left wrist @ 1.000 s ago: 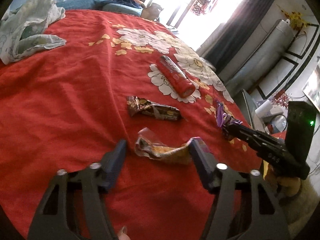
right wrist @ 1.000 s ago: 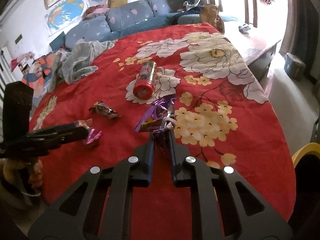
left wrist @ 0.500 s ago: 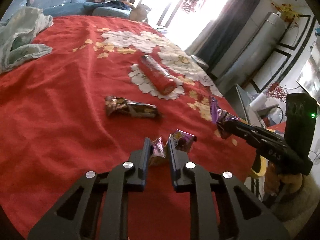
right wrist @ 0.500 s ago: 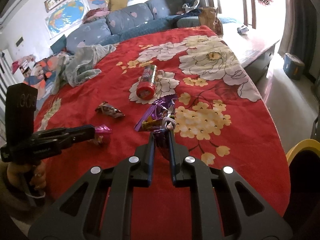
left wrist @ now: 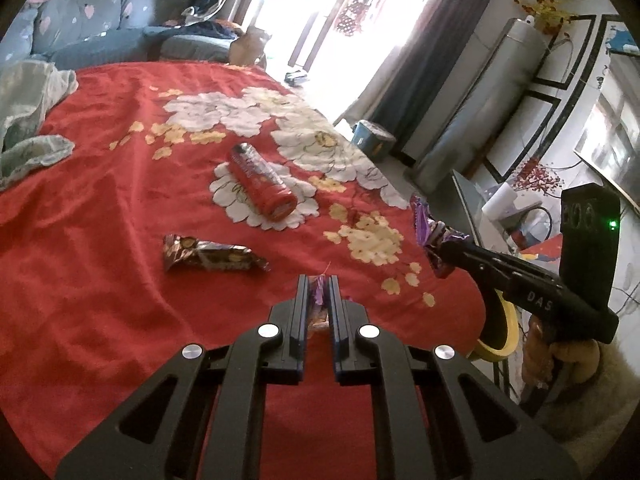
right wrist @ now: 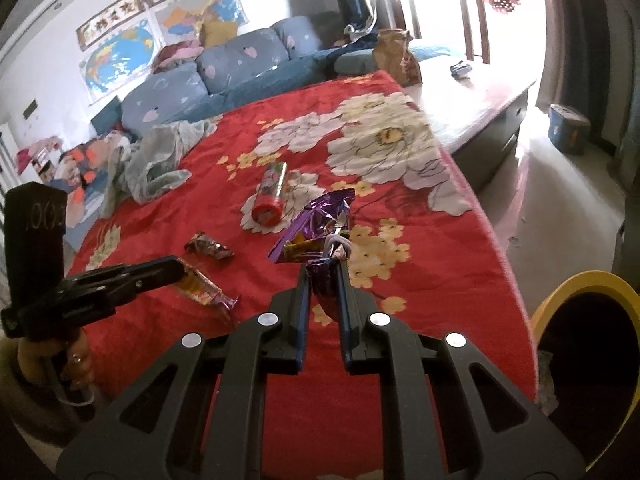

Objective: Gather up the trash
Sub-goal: 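Carry the purple wrapper and small wrapper in both tools over the yellow bin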

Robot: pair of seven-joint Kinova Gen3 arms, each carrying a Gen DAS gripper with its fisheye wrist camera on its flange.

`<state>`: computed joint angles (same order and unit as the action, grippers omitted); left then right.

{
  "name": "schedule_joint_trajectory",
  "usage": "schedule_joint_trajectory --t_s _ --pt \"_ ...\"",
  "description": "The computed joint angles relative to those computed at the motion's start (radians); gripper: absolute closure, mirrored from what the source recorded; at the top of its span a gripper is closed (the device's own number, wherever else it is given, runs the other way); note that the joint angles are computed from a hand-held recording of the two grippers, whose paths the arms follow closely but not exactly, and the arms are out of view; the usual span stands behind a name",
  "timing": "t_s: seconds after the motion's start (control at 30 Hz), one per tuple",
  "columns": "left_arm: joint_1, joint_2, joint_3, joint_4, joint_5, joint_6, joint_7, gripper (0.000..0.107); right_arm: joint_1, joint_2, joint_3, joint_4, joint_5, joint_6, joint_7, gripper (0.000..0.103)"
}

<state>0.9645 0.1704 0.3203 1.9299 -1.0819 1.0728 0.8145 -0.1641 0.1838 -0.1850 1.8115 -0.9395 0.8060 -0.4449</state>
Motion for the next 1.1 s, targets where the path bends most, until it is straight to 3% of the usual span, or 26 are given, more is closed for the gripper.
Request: schedule_joint_trajectory --t_s 0.3,0.7,1.1 --pt "-0.001 0.022 -0.014 -0.073 -0.051 0.009 -0.082 0.099 0.047 -0.016 0.031 0.001 -0.051 0.02 0.019 0.095" --pt "-0.016 0.088 -0.071 -0.203 -0.125 -0.105 -0.238 0.099 0.115 -0.025 0.073 -0.001 -0.085 0.008 0.004 0.095" --pt "0.001 0.178 -0.16 -0.336 -0.103 -0.241 -0.404 0.099 0.193 -0.015 0.11 -0.009 -0.122 -0.017 -0.037 0.095"
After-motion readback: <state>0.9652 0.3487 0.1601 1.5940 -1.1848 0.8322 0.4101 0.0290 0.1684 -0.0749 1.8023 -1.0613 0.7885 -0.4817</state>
